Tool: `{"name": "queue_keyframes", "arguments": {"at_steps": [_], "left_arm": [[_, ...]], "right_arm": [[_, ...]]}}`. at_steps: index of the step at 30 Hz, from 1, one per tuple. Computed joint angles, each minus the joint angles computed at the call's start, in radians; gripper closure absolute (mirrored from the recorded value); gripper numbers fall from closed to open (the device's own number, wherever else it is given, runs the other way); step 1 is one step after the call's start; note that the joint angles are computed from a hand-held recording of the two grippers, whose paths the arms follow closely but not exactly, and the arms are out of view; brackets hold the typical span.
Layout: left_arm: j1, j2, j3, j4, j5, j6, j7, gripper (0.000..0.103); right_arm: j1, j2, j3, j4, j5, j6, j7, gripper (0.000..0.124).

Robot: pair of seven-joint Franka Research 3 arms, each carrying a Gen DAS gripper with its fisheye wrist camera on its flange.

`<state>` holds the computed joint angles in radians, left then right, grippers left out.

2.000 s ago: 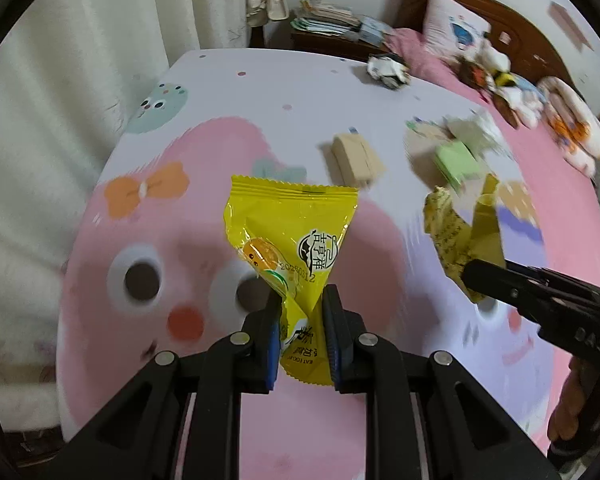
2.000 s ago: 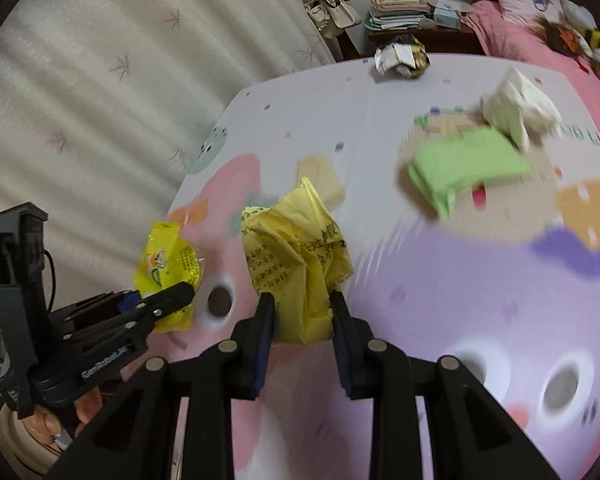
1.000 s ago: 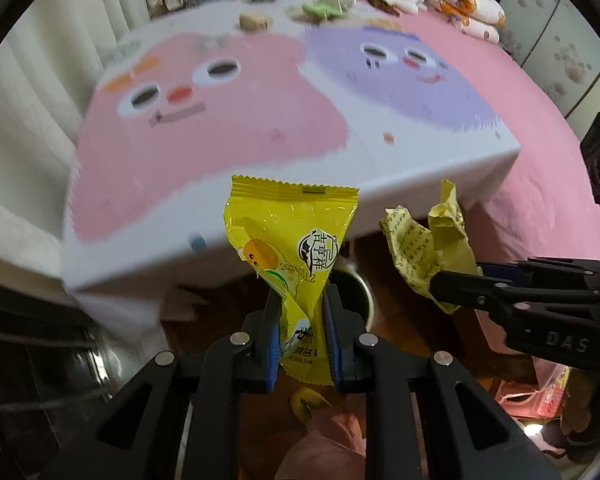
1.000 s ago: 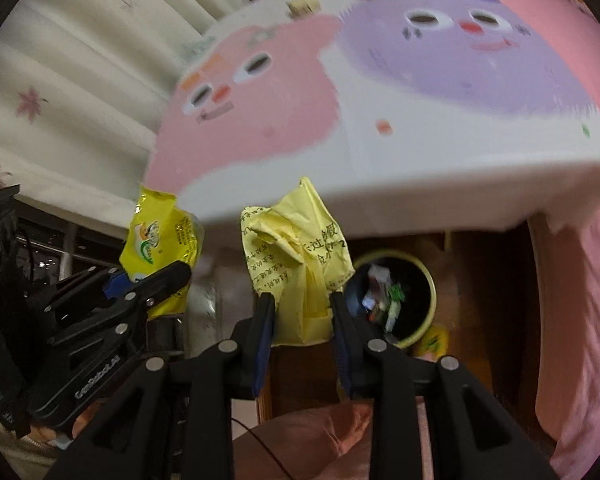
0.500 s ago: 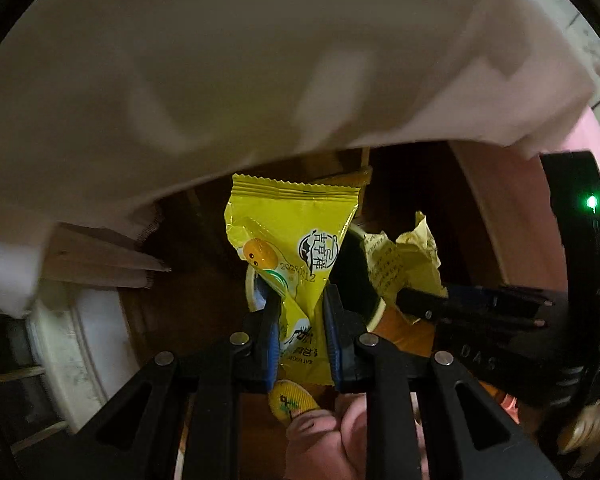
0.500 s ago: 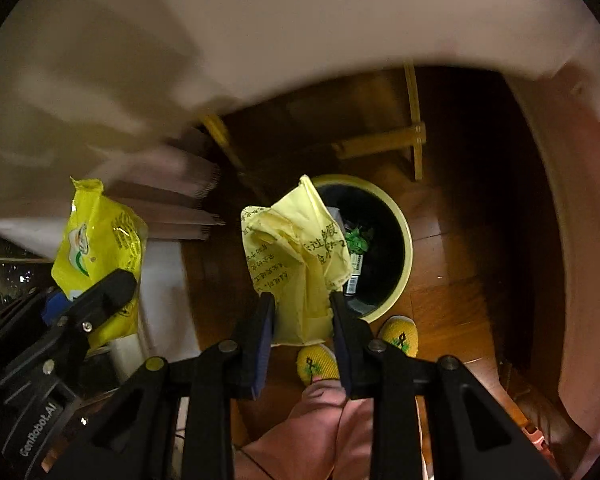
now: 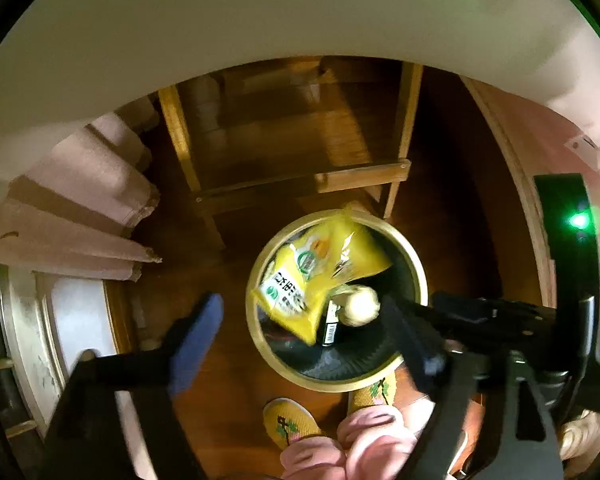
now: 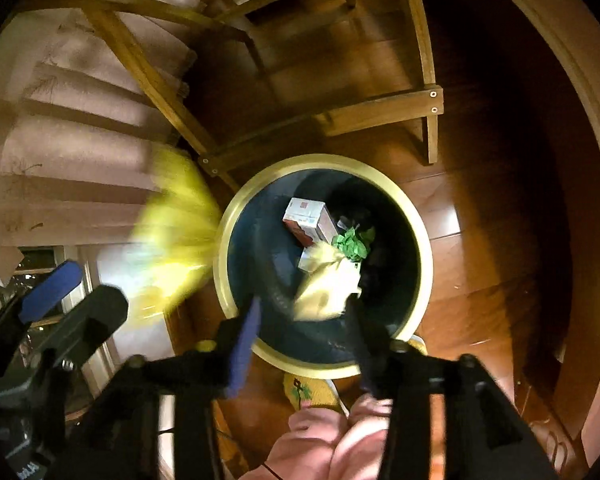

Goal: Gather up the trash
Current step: 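Carry the yellow packet and bag over the bin and open both tools, then raise both open tools back up toward the table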

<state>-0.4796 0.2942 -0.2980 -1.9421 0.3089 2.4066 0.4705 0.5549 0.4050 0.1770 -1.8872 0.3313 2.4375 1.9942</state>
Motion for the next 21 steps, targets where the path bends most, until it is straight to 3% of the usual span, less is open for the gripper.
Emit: {"name": "queue_keyframes", "arguments": {"at_steps": [4,13,21], "left_arm": [[-0.002,-0.032,0.008,-0.029,0.032,-0.007,-0.019,0.005],[0.009,-0.14,-0.007,-0.076,0.04,-0.036,-0.029,0.004],[0.006,-0.283,-0.035,-0.069,0.017,-0.135,0.016,0.004]], "right_arm": [[-0.004,-0.002,0.0,0.011,0.003,-0.003,-0.006,0.07],[-0.005,-0.049,0.0,0.018,0.009,-0.026,0.005,0.07],[-0.002,-0.176,0.012,0.003,0.026,-0.096,0.036,0.07]]}}
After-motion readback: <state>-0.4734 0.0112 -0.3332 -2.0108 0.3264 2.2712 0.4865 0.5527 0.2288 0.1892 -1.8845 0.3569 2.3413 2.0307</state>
